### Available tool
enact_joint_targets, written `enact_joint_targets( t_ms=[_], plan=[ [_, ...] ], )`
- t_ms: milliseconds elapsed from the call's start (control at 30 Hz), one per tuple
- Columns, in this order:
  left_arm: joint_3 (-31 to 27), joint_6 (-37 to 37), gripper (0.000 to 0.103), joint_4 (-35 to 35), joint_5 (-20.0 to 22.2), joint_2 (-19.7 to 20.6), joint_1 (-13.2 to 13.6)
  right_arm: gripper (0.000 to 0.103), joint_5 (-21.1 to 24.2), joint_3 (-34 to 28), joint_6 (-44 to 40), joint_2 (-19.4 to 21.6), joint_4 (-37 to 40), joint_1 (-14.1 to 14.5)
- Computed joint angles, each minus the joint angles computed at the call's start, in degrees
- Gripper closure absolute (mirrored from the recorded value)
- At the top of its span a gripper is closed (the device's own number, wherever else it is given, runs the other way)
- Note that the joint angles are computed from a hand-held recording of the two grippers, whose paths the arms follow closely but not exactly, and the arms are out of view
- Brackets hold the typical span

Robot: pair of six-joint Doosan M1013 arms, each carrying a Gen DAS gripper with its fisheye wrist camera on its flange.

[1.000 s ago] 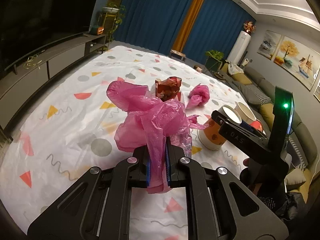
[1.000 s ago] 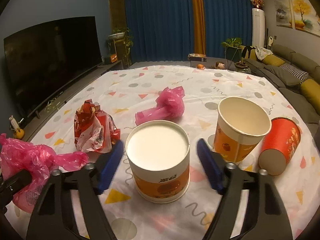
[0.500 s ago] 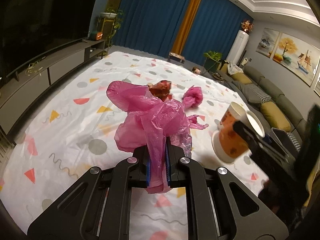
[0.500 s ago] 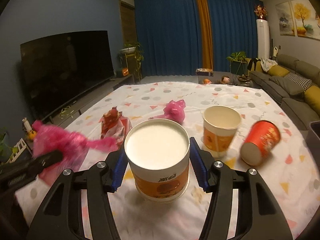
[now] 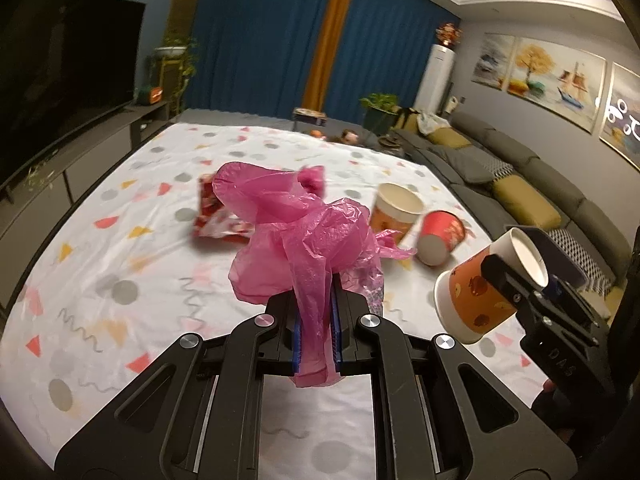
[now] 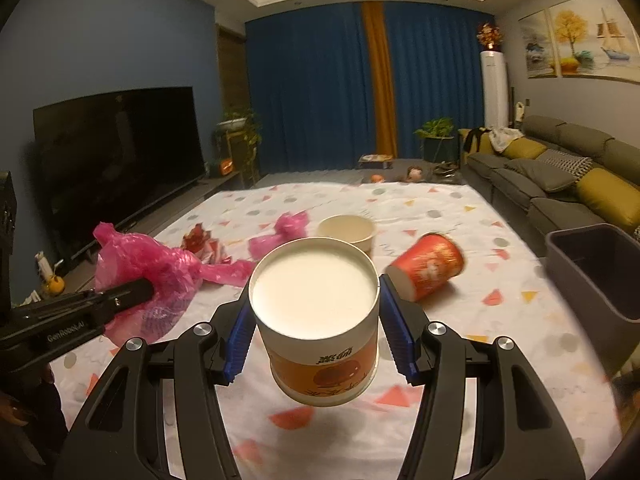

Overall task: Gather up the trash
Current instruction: 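Carry the pink bag and paper cup over the grey bin with both tools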

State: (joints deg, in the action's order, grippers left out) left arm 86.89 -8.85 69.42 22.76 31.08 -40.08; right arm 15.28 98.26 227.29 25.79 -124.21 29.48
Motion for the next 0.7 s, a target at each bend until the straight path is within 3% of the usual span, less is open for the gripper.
enact_joint_targets(
  t_ms=[367,700],
  plan=[
    [-6.05,7.52,0.093,-1.59,-0.57,2.82,-2.57,0.046,5.03,4.78,4.34,-3.42,-2.76,-2.88],
    [-15.32,25.24,0.093,-13.91,-2.60,7.94,-4.38,0.046,10.34,7.72,2.40,-5.69,1.31,-6.85]
  ],
)
